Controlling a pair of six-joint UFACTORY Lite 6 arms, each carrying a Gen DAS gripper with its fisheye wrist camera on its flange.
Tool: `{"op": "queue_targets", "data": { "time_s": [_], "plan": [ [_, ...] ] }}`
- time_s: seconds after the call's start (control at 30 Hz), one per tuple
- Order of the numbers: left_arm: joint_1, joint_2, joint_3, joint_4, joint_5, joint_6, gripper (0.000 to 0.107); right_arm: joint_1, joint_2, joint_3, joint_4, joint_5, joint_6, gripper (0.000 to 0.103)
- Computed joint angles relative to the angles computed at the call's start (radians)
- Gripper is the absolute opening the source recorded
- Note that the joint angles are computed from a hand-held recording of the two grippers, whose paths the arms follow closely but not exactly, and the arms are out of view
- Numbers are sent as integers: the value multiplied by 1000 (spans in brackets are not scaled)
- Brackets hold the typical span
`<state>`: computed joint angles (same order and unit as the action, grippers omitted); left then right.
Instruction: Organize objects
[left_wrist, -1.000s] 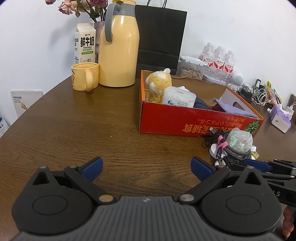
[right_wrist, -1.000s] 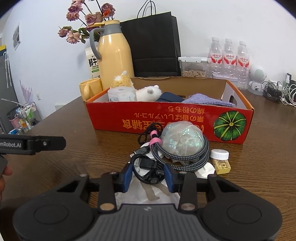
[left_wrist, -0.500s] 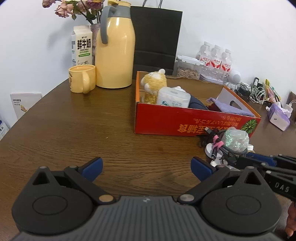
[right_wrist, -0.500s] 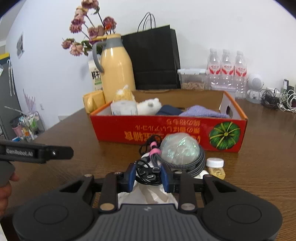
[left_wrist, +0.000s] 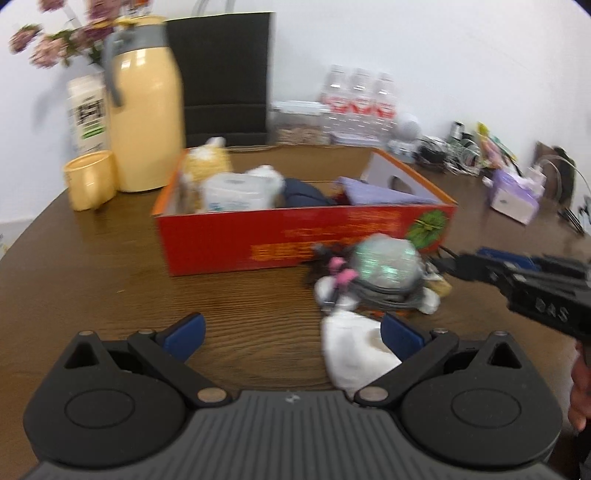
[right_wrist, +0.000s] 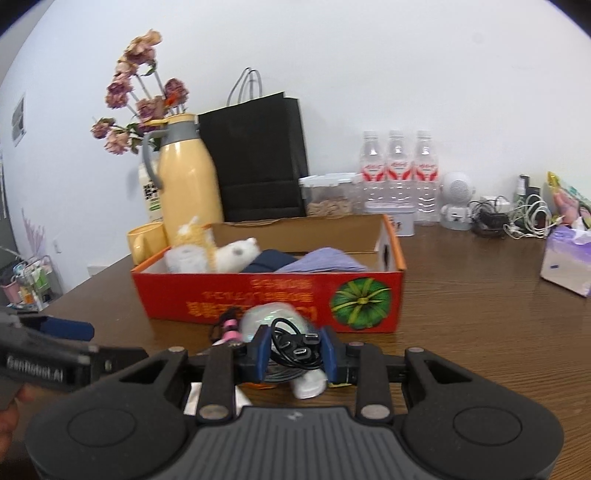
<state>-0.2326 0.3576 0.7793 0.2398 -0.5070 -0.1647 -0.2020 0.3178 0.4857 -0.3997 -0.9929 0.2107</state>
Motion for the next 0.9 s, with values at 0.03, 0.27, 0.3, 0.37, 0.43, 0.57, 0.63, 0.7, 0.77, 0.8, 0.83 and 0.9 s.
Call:
{"op": "queue_targets", "data": {
  "time_s": [0.03,0.27,0.3,0.37,0.43,0.57,0.63,0.7,0.77,0.8,0.83,0.9],
  "plan": [
    [-24,10,5,-23,-1,22,103,-15,7,7,-11,-4,2,28],
    [-119,105,96,-15,43,10,61,-80,43,42,-98,-33,22,28],
    [-122,119,110,13,47,-17,58,-77,47,43,-99,-37,23,28],
    [-130,143,132,44,54,-52,48,-81,63,49,-112,-49,25,28],
    [-137,167,157,50,69,-62,42,-82,76,52,-115,-59,25,28],
    [-120,188,177,153,68,-150,18,-89,90,54,-129,-75,31,28],
    [-113,184,171,168,54,-159,10,-89,95,54,-130,-78,29,28],
    [-102,180,167,206,45,-191,7,-85,100,54,-125,-80,22,28],
    [-93,168,151,229,26,-206,6,-79,98,51,-120,-82,16,28],
    [-91,159,143,233,20,-207,6,-77,97,48,-117,-84,13,28],
    [-87,148,134,246,11,-217,6,-75,96,45,-113,-87,9,28],
    [-78,121,113,259,-6,-227,6,-72,92,41,-109,-88,4,28]
  ]
}}
